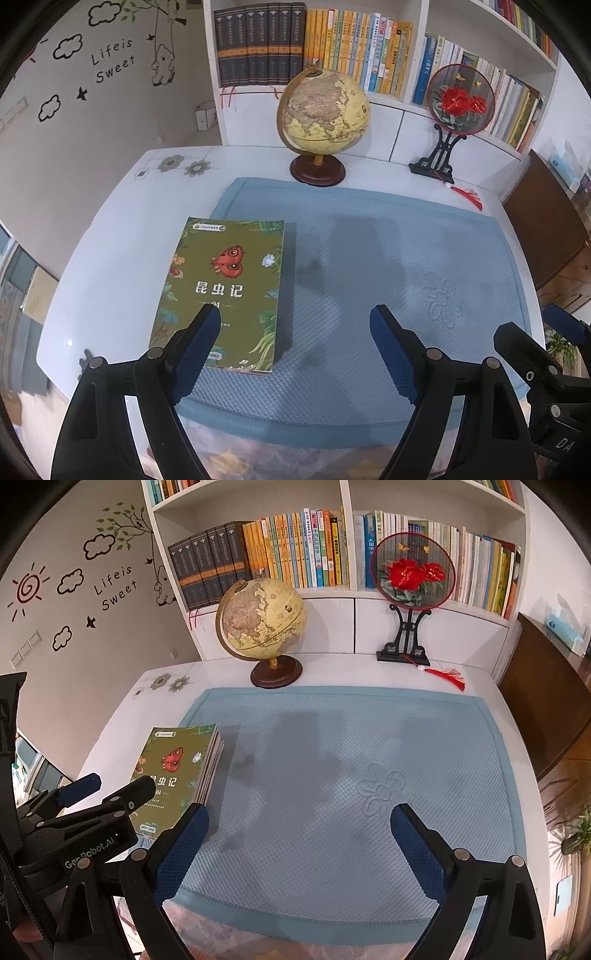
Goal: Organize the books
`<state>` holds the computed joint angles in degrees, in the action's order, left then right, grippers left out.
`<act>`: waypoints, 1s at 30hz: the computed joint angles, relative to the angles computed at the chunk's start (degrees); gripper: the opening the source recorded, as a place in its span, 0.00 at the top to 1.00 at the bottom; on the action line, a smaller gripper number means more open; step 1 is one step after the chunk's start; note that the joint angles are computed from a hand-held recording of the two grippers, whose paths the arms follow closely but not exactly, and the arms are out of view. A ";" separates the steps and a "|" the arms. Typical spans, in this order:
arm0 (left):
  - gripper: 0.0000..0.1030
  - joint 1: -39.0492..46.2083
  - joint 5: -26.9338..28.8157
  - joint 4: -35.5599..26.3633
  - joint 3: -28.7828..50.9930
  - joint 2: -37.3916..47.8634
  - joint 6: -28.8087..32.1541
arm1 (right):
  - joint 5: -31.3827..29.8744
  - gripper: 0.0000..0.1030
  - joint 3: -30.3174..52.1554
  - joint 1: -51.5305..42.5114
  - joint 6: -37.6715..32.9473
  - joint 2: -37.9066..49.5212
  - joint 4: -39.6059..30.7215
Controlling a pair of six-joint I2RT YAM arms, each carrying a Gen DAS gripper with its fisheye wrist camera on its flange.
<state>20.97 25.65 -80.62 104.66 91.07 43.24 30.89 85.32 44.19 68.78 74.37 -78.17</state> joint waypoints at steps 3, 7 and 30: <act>0.21 0.16 -0.36 0.22 -0.05 0.30 -0.44 | -0.26 0.04 -0.04 0.19 -0.19 0.07 0.21; 0.21 -0.06 -0.97 0.71 -0.56 0.07 -0.97 | -0.55 0.04 -0.12 0.14 -0.46 0.12 0.36; 0.21 -0.95 -2.19 2.59 -2.82 -1.51 -1.41 | -3.10 0.04 -1.54 -1.72 -1.52 -0.52 1.32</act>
<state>20.02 23.46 -78.03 101.84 89.56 41.83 27.79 83.78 42.47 67.26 73.85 -76.84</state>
